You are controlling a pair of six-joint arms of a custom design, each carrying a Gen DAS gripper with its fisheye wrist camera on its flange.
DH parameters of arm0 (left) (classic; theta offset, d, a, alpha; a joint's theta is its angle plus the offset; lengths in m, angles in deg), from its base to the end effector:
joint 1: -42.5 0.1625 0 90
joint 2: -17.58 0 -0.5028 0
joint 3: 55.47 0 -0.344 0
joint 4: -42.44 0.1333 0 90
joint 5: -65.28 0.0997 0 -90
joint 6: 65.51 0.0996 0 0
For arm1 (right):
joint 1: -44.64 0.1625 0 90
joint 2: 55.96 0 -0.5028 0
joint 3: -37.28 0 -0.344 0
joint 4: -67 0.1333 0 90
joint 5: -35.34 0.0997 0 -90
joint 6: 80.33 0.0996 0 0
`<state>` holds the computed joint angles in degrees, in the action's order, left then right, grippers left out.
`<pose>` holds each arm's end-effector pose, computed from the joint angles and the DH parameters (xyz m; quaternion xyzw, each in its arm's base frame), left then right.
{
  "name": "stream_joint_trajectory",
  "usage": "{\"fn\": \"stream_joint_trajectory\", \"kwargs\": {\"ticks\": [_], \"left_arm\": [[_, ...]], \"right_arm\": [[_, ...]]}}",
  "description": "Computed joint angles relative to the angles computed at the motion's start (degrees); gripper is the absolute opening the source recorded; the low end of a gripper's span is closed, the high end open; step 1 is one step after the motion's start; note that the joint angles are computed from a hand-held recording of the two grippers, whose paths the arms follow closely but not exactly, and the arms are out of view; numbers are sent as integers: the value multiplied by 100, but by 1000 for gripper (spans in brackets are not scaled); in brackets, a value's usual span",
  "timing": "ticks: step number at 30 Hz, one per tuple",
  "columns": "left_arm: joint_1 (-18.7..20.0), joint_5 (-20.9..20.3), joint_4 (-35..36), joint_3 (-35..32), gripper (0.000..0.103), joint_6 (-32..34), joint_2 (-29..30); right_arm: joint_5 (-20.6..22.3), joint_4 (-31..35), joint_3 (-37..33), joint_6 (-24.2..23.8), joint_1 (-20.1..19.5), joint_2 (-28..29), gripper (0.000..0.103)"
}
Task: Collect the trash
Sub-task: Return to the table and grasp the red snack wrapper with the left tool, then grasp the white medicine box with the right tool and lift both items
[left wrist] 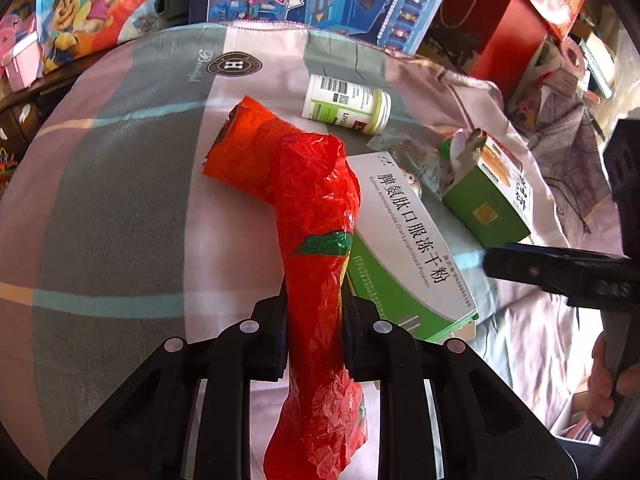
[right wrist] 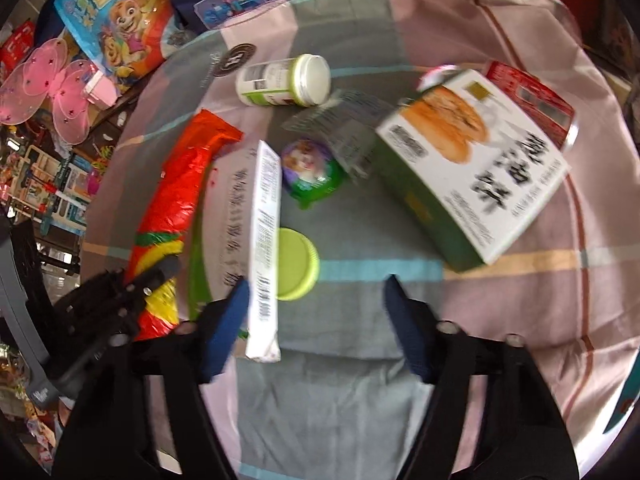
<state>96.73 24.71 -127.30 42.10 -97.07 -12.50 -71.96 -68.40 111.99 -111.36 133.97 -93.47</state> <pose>-0.2267 -0.6722 0.0546 -0.0114 0.9042 -0.3111 0.2923 0.0945 -0.7863 0.1808 0.2478 -0.9545 0.0270 0.1636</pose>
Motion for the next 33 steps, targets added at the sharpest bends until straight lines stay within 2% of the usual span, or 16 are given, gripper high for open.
{"fn": "stream_joint_trajectory", "kwargs": {"ticks": [3,7,11,16,19,21,24,26,28,31,32,33], "left_arm": [[-35,-30,-246,174,21,-83,-118],[-90,-270,-400,131,22,191,-100],[-2,-321,74,-77,22,56,69],[7,-287,-162,34,24,136,83],[4,-219,-235,96,26,163,74],[54,-165,81,93,26,-87,45],[146,-338,110,149,26,-238,16],[152,-484,-45,192,26,-129,-10],[152,-454,-60,196,26,-104,-9],[197,-580,-174,231,26,-75,-4],[199,-597,-197,233,26,-61,-3],[199,-600,-220,231,24,-58,3]], "right_arm": [[103,311,-241,95,27,154,55],[163,511,-417,171,60,301,54],[169,609,-477,178,77,386,41],[229,833,-527,170,105,449,40],[158,732,-490,105,149,481,41],[230,961,-658,220,130,553,46],[224,1058,-763,250,123,645,55],[248,996,-760,209,132,664,56],[262,993,-772,218,148,683,58],[352,931,-718,163,154,695,65],[316,784,-634,109,176,687,65],[311,779,-592,65,190,678,58]]}}
